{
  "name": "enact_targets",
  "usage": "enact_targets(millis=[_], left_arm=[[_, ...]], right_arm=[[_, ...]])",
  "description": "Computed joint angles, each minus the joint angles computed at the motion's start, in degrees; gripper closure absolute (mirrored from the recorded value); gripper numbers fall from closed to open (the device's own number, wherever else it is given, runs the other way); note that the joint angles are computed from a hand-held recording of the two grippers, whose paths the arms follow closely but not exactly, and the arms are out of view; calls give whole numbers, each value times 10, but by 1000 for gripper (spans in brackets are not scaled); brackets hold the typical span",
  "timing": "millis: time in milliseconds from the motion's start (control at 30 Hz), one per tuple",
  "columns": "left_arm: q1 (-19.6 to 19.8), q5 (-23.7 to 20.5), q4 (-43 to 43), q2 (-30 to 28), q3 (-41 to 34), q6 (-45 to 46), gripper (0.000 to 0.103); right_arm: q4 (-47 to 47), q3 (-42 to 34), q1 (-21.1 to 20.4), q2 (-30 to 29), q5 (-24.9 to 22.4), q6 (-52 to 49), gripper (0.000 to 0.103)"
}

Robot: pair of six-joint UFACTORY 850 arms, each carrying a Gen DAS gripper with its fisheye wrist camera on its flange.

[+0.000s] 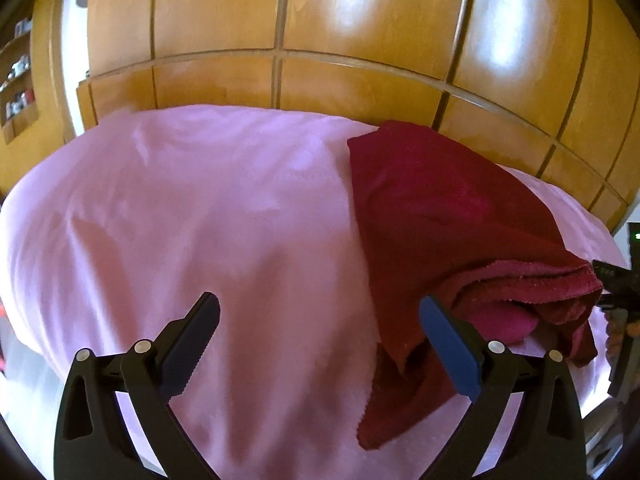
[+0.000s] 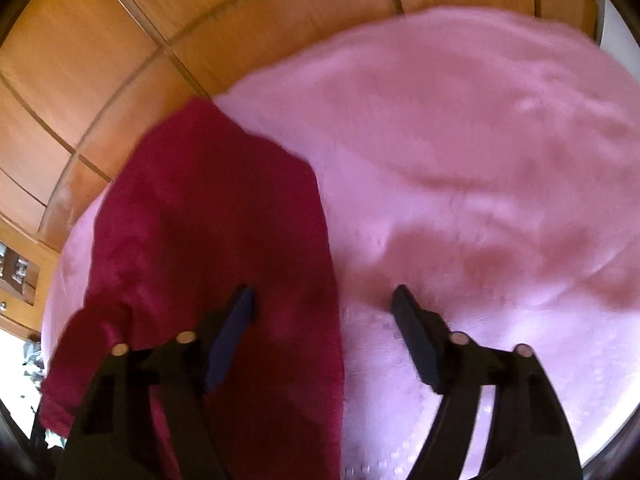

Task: Fold small clothes

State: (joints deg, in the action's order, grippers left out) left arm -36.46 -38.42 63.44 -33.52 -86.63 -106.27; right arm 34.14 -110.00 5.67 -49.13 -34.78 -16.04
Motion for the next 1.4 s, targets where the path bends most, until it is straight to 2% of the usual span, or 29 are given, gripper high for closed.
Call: enact_targets(millis=[100, 167, 233, 267, 367, 500, 567, 633, 667, 800, 900, 1067, 1167, 1200, 1267, 1300, 1333, 1400], left_arm=[[4, 11, 12, 2, 4, 2, 5], [11, 24, 4, -1, 2, 9, 18], [26, 54, -29, -1, 3, 23, 31], [34, 69, -49, -1, 4, 27, 41], [54, 111, -78, 4, 15, 25, 58], [55, 100, -74, 5, 19, 34, 62], [56, 98, -72, 7, 22, 36, 62], [59, 100, -59, 12, 27, 20, 62], [62, 106, -49, 16, 32, 5, 62], [77, 138, 4, 48, 68, -83, 62], [79, 111, 37, 74, 92, -138, 62], [82, 51, 59, 129, 150, -202, 62], [86, 15, 45, 160, 187, -216, 62], [87, 2, 36, 170, 200, -220, 62], [89, -9, 27, 185, 222, -235, 62], [90, -9, 25, 190, 229, -242, 62], [91, -10, 23, 195, 238, -250, 62], [91, -12, 22, 204, 249, -257, 62]], right_arm=[[-34, 3, 9, 4, 5, -15, 41], [-82, 10, 20, 12, 15, -7, 58], [-69, 13, 23, 18, 5, -41, 89], [-75, 21, 26, 27, 11, -48, 89], [-60, 41, 29, 55, 36, -83, 90], [32, 70, 18, 105, 90, -161, 90], [96, 47, 8, 100, 70, -197, 90], [187, 39, 7, 100, 27, -264, 90], [201, 40, 10, 101, 19, -280, 90], [285, -2, 55, 77, -73, -353, 91], [310, -48, 98, 48, -115, -361, 91], [302, -177, 177, -31, -188, -327, 92], [269, -225, 222, -61, -206, -305, 92], [262, -259, 232, -83, -225, -293, 90], [264, -308, 246, -115, -261, -279, 81], [278, -324, 247, -126, -278, -279, 64], [297, -320, 247, -125, -286, -289, 43], [325, -260, 240, -87, -281, -340, 40]])
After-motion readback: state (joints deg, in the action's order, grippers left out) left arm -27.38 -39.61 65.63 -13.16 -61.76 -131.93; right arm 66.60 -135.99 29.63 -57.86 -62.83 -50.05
